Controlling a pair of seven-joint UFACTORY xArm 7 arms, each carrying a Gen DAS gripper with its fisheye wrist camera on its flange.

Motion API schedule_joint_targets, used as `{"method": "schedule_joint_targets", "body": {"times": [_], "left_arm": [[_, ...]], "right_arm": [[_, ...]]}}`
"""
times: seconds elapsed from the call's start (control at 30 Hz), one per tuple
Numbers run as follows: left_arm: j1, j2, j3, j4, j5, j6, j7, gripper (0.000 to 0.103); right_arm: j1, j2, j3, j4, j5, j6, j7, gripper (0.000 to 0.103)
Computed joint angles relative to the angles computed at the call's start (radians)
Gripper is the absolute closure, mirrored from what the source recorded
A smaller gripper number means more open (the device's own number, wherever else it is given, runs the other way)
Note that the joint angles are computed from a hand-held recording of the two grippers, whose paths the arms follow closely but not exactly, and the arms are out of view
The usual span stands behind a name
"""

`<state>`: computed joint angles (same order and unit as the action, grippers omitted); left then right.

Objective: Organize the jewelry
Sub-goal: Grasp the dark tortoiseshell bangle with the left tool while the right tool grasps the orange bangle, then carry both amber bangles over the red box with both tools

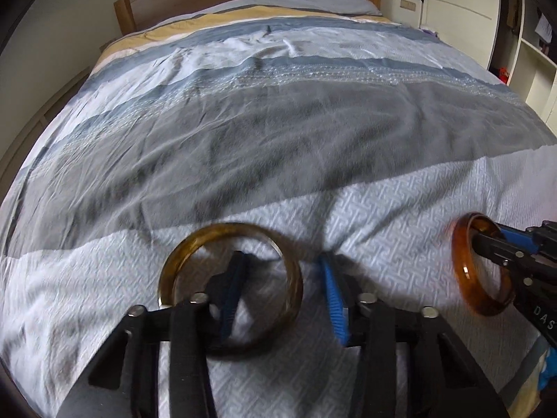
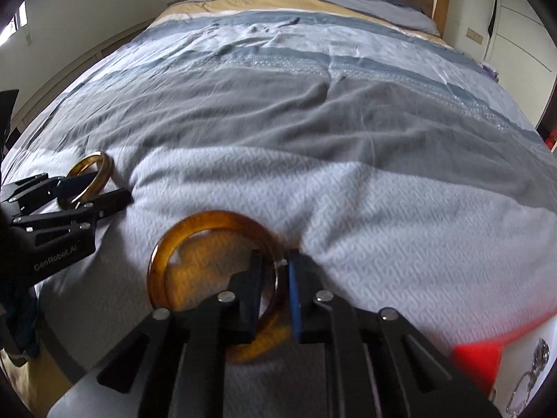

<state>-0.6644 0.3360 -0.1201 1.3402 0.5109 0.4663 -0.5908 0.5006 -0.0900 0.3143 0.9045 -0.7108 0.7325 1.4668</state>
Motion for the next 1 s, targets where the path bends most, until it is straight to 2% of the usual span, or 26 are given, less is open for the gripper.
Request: {"method": "schedule_joint_targets", "body": {"times": [0.07, 0.1, 0.27, 0.37, 0.57, 0.73, 0.87, 1.0], "left_arm": [[0.016, -0.001, -0.010, -0.003, -0.030, -0.029, 0.012, 0.089], [0.028, -0.016, -0.019, -0.025, -0.058, -0.056, 0.018, 0.092], [0.105, -0.104, -0.078, -0.142, -0.261, -0.158, 0.078, 0.093], [0.116, -0.182, -0.093, -0.209, -0.321, -0.176, 0.094, 0.094], [0.118, -0.365, -0.128, -0.303, -0.325, -0.136, 0.083, 0.094], [0.122, -0.490, -0.178, -0.338, -0.326, -0.081, 0.066, 0.094], [0.117, -0.574, -0.221, -0.338, -0.329, -0.033, 0.058, 0.094], [0.110, -0.604, -0.278, -0.284, -0.303, 0.009, 0.035, 0.094]], "right_arm": [[-0.003, 0.002, 0.000, 0.006, -0.021, 0.000, 0.016, 0.092], [-0.003, -0.005, 0.000, 0.003, -0.033, -0.005, 0.026, 0.092], [0.000, -0.052, 0.025, -0.002, -0.067, 0.008, 0.052, 0.094], [0.010, -0.086, 0.052, 0.006, -0.065, 0.046, 0.052, 0.094], [0.028, -0.188, 0.124, 0.023, -0.019, 0.136, 0.062, 0.094], [0.031, -0.290, 0.200, 0.053, 0.028, 0.252, 0.058, 0.094], [0.023, -0.379, 0.261, 0.089, 0.070, 0.364, 0.029, 0.094], [0.004, -0.488, 0.317, 0.123, 0.120, 0.494, -0.026, 0.094]]}}
